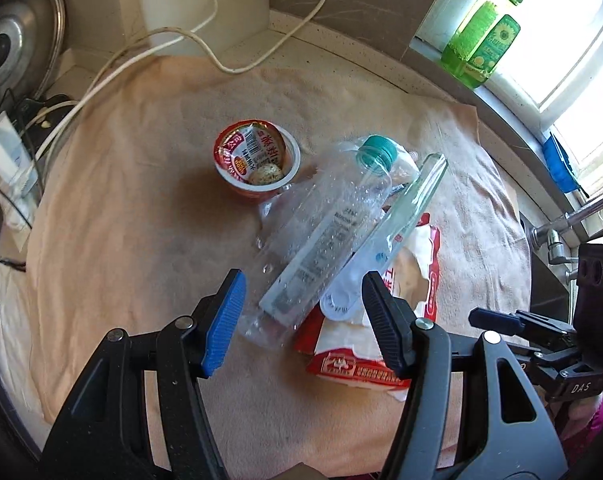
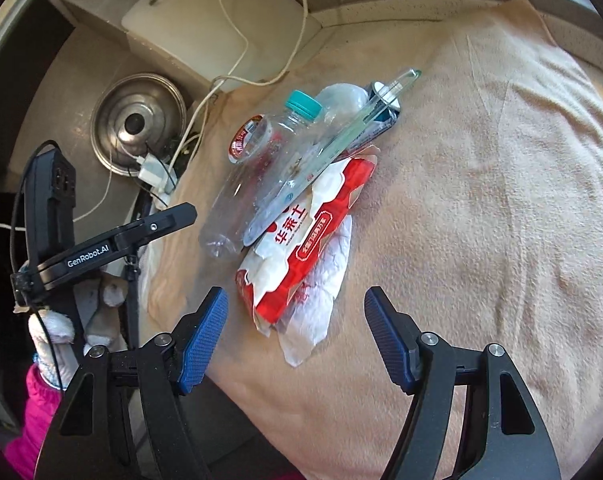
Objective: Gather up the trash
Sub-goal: 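Move both grippers back over the towel toward the bottle and wipe pack, then grasp the clear water bottle with the left gripper while the right grasps the red wipe pack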
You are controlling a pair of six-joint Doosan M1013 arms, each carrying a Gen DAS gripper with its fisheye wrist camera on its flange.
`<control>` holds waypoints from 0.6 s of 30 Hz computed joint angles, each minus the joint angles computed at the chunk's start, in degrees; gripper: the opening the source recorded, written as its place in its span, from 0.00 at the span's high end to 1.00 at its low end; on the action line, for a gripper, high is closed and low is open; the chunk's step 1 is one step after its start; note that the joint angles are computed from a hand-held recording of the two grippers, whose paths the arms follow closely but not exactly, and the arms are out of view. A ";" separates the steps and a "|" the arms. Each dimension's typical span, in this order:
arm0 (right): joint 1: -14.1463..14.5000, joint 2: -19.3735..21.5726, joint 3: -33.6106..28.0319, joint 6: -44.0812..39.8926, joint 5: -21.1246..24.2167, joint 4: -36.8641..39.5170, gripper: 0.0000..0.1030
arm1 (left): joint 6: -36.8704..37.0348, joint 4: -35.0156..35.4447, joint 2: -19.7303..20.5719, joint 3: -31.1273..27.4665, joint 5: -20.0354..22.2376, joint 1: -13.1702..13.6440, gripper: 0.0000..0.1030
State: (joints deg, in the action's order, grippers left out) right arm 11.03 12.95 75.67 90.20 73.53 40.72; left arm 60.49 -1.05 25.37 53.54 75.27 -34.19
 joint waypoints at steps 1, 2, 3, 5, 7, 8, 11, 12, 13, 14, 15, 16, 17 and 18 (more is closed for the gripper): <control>-0.15 0.30 -0.05 0.03 0.27 0.73 0.37 | 0.23 -0.16 0.50 -0.67 0.50 0.11 0.40; -0.26 0.71 -0.20 0.26 0.55 1.42 0.38 | 0.41 -0.26 0.90 -1.22 0.95 0.18 0.40; -0.37 1.10 -0.34 0.53 0.81 2.10 0.39 | 0.73 -0.26 1.62 -2.23 1.75 0.27 0.40; -0.62 1.72 -0.54 0.96 1.30 3.39 0.40 | 1.06 -0.06 2.46 -3.47 2.82 0.31 0.40; -0.83 2.24 -0.77 1.26 1.65 4.25 0.42 | 1.85 0.06 3.64 -5.26 4.43 0.37 0.40; -0.87 2.50 -0.96 1.37 1.80 4.53 0.43 | 2.20 0.15 4.11 -5.99 5.04 0.40 0.40; -1.07 3.07 -1.40 1.57 2.20 5.13 0.46 | 3.79 -0.10 5.68 -8.38 7.01 0.50 0.40; -1.20 3.25 -1.53 1.56 2.37 5.34 0.47 | 4.61 -0.61 6.29 -9.26 7.85 0.58 0.40; -1.26 3.44 -1.72 1.61 2.54 5.41 0.48 | 5.67 -1.22 7.12 -10.44 9.08 0.65 0.40; -1.29 3.63 -1.91 1.71 2.73 5.49 0.48 | 6.36 -1.25 7.80 -11.43 10.17 0.62 0.40; -1.31 3.84 -2.08 1.85 2.92 5.57 0.49 | 6.95 -0.62 8.51 -12.46 11.32 0.45 0.40; -1.36 4.09 -2.32 1.94 3.15 5.63 0.50 | 7.71 0.17 9.20 -13.48 12.45 0.24 0.40; -1.36 4.23 -2.42 2.06 3.26 5.57 0.50 | 8.40 0.41 9.64 -14.13 13.21 0.13 0.40; -1.36 4.39 -2.53 2.17 3.43 5.60 0.50 | 9.43 0.26 10.28 -15.07 14.25 0.04 0.40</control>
State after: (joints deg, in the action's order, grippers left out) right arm 9.66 17.34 73.15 92.37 76.96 46.33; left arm 69.93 -0.79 35.65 38.47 89.52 -34.15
